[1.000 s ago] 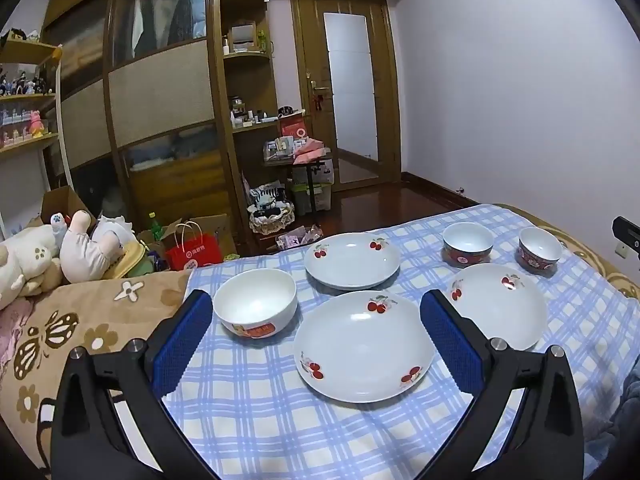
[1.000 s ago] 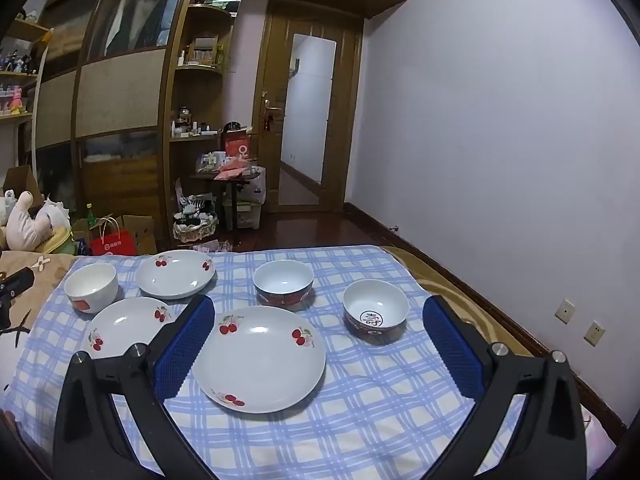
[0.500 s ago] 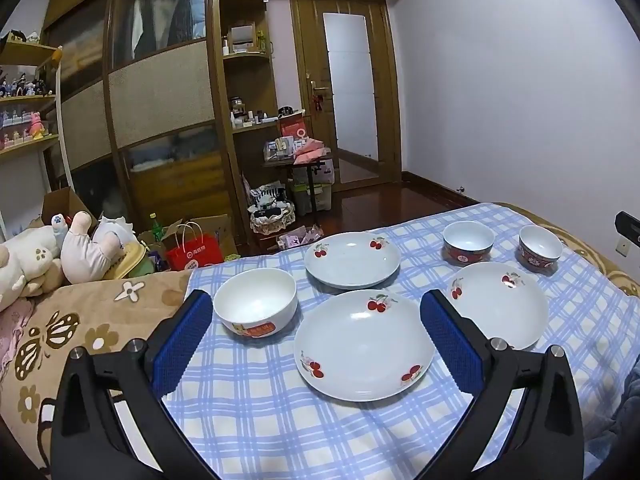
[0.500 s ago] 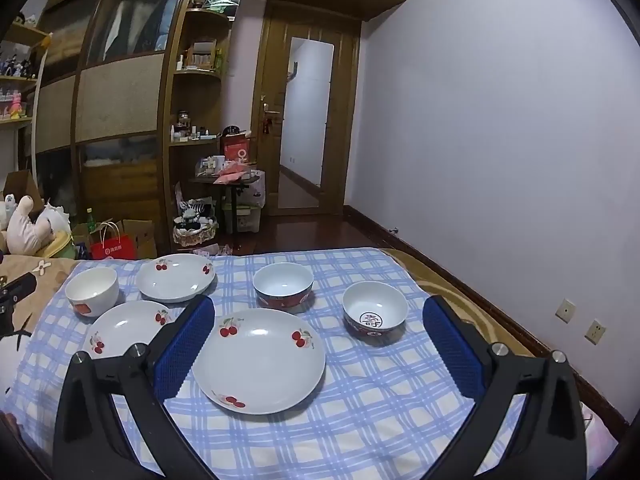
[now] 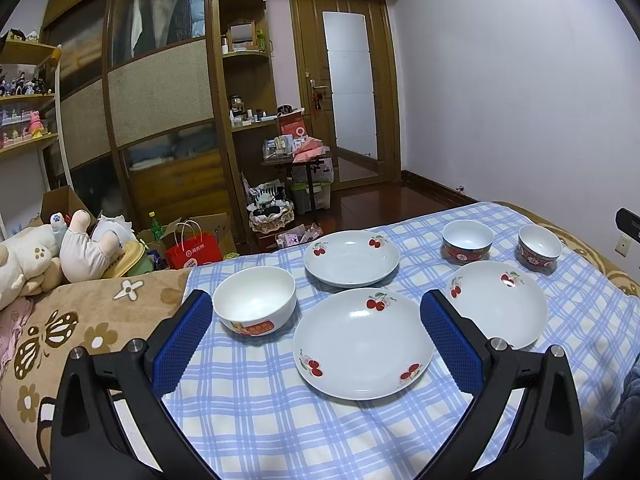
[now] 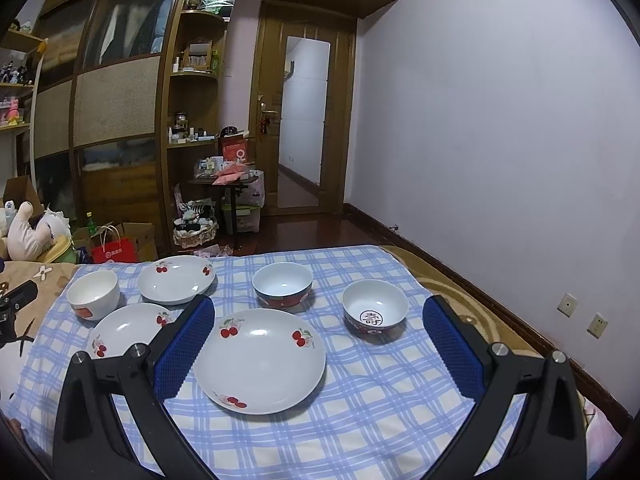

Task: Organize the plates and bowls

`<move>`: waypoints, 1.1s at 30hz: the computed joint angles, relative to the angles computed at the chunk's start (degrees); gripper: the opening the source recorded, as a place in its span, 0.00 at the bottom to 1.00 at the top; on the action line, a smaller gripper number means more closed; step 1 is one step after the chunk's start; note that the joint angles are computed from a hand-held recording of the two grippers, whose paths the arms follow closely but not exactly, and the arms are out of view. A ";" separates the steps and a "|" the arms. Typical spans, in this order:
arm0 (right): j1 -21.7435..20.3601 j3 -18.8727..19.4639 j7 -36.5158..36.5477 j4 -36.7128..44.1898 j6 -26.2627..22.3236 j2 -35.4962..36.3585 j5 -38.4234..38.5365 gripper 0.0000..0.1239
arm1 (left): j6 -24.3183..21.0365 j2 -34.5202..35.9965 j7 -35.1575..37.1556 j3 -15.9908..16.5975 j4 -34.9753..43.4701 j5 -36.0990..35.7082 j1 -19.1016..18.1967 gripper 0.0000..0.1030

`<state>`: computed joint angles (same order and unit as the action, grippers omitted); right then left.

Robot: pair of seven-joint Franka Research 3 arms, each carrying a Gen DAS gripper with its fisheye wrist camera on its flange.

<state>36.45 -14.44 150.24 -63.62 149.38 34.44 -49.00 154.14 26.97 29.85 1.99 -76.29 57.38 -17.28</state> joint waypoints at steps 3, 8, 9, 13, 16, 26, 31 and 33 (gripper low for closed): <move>0.23 -0.11 0.37 0.46 -0.57 0.11 0.08 0.83 | 0.20 0.05 0.54 -0.23 -0.11 -0.52 0.21 0.99; 0.61 -0.13 1.09 0.93 -1.14 0.13 -0.91 0.83 | 0.33 0.10 0.97 -0.23 -0.34 -0.92 0.19 0.99; 0.55 -0.06 1.02 0.89 -1.22 0.12 -0.86 0.83 | 0.22 0.16 1.05 -0.21 -0.22 -0.98 0.16 0.99; 0.39 0.16 0.69 1.23 -1.42 0.34 -0.53 0.83 | 0.17 0.20 1.19 -0.15 -0.13 -1.11 0.11 0.99; 0.35 0.26 0.34 1.58 -1.84 0.54 -0.15 0.83 | 0.22 0.15 1.16 -0.11 -0.23 -1.13 0.09 0.99; 0.25 0.32 0.49 0.99 -1.65 0.27 0.22 0.83 | 0.13 0.20 1.10 -0.03 -0.19 -1.08 -0.02 0.99; 0.32 0.24 0.51 1.28 -2.01 0.52 0.30 0.83 | 0.25 0.21 1.24 -0.13 -0.16 -1.23 0.12 0.99; 0.41 0.12 0.82 1.28 -2.11 0.55 0.20 0.83 | 0.07 0.29 1.32 -0.14 -0.07 -1.33 0.05 0.99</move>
<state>36.85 -14.32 151.05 -62.34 147.27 34.99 -48.80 154.21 27.27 31.17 1.85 -76.36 56.05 -17.23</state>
